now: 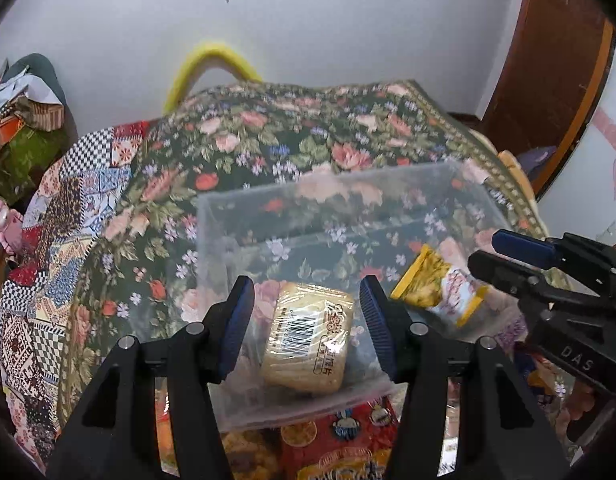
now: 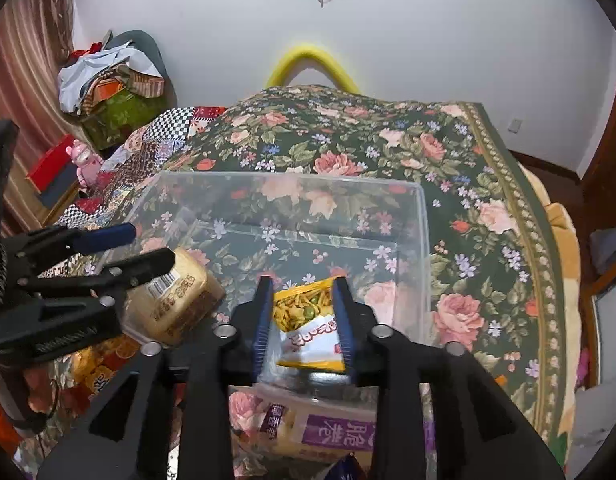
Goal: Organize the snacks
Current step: 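Carry cake bar into clear box with left tool while right tool drops gold snack in, then grasp orange puffed-snack bag with left tool while right tool grasps blue cracker bag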
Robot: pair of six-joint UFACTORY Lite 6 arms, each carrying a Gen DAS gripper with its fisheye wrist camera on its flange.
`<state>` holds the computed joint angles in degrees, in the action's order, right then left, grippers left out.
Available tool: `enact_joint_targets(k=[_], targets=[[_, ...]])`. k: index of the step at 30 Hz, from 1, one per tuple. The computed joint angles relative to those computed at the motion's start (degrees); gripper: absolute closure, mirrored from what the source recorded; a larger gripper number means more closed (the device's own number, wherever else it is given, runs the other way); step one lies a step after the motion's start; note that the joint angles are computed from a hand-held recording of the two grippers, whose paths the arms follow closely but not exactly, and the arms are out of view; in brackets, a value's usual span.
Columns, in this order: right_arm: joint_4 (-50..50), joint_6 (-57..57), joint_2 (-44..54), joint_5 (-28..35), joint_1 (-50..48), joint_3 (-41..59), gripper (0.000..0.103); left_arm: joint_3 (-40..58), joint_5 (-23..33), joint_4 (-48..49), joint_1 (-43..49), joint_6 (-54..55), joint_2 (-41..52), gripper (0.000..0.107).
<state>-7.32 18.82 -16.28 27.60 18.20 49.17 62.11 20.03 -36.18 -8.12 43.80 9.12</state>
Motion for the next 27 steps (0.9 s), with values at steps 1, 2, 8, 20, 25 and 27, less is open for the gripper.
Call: enact_joint_targets(k=[1,2,8,20,25,27], targets=[[-0.78,0.96,-0.91,0.47,0.19,-0.07,0.067,-0.59,0.23,-0.10,0.36,0.29,-1.36,0.052],[-0.92,1.27,-1.78,0.87,0.27,-0.14,0.064,-1.37,0.51,-0.37,0.81,0.81,-3.05,0.052],[-0.44,2.76,-9.74,4.86,0.51,-1.28,0.038,-6.02,4.55,-4.90,6.24,8.02,-13.57,0.042],[-10.26,17.61,-25.60,14.26,6.95,-8.64,0.019,-15.45,11.43,-11.37,23.33,25.43,-23.12,0.023],[-11.15,21.69,-30.40,17.58,8.91,-12.87,0.019,-19.35,10.08,-14.51,27.97,33.63,-20.25,0.023],[-11.25,23.05,-31.71,18.49,9.55,-14.63,0.018,-19.78,9.50,-16.59,29.74,37.55,-17.50,0.023]])
